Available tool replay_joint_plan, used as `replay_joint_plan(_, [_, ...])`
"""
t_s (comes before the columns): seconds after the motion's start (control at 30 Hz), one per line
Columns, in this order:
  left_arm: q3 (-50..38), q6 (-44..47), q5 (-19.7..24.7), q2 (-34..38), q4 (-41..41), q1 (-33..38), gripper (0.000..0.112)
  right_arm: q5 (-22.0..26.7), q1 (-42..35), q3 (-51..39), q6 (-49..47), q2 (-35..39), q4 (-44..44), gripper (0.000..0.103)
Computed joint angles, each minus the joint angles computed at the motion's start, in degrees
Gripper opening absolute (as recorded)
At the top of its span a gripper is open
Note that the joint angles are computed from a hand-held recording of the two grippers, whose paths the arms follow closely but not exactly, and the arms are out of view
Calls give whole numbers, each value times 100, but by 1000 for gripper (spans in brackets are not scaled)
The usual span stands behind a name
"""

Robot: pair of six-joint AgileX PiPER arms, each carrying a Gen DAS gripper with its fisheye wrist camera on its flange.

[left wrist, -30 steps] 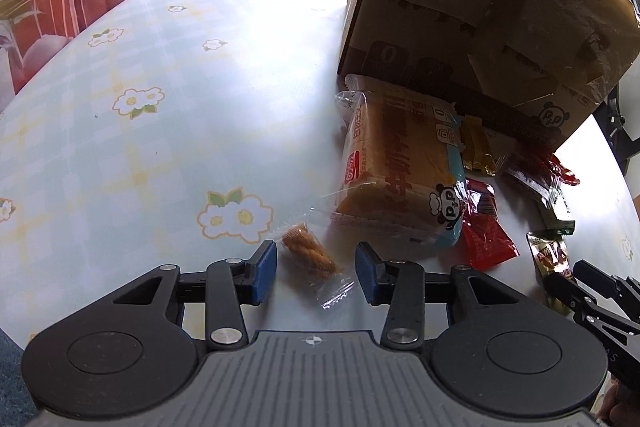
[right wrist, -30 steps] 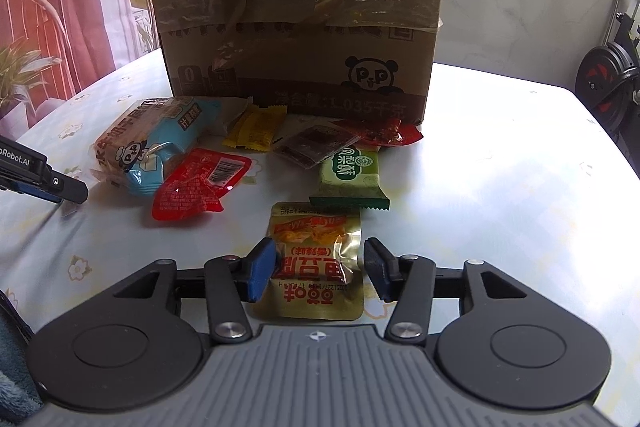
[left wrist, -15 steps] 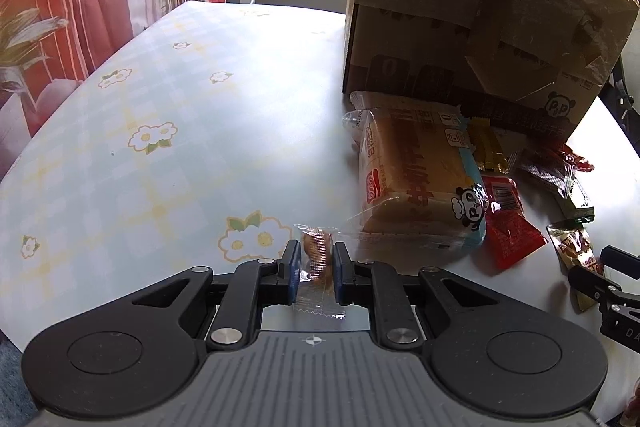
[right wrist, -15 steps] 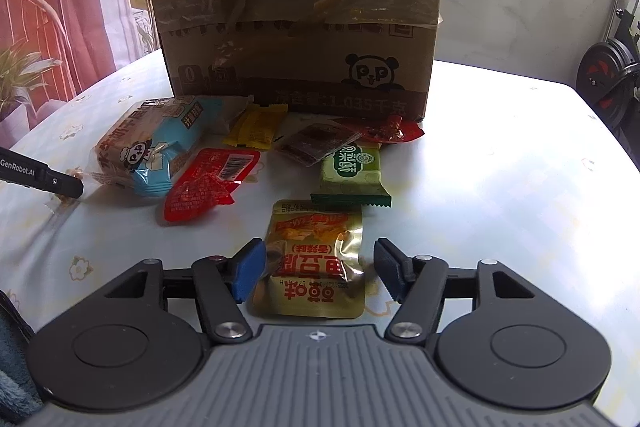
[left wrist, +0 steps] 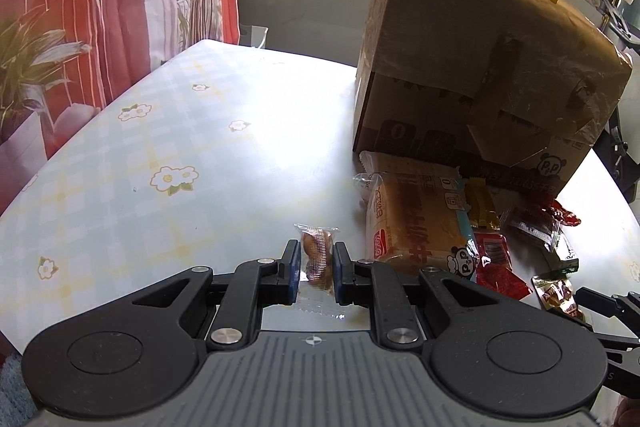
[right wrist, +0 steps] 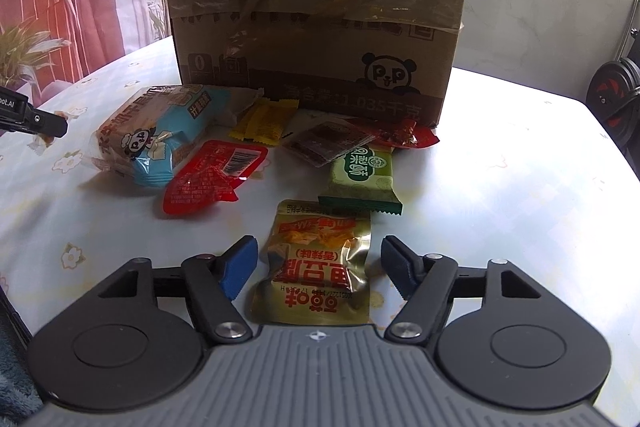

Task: Organize snacks
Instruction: 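Carry both snacks over the box and release them inside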

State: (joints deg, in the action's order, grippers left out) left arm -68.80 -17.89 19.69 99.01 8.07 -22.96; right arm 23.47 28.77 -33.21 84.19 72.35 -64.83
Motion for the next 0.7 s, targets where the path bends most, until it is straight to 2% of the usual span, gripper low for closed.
replay_joint_plan(0.1, [51,64,-98,-38,-70,26,18,-97,-20,-9,-208,-35,129,49])
replay_joint_plan(0.4, [199,396,-395,-160,-367,116,17,-666,-233,135,-782,-338,796,39])
replay_joint_plan(0.53, [218,572,-472,-182,-470,112,18,-673,-152,207,-186,-541,164,35])
replay_joint_plan(0.7, [258,922,-598,-222,-708,92,18,-693,-237,153,-107,-720,-49,35])
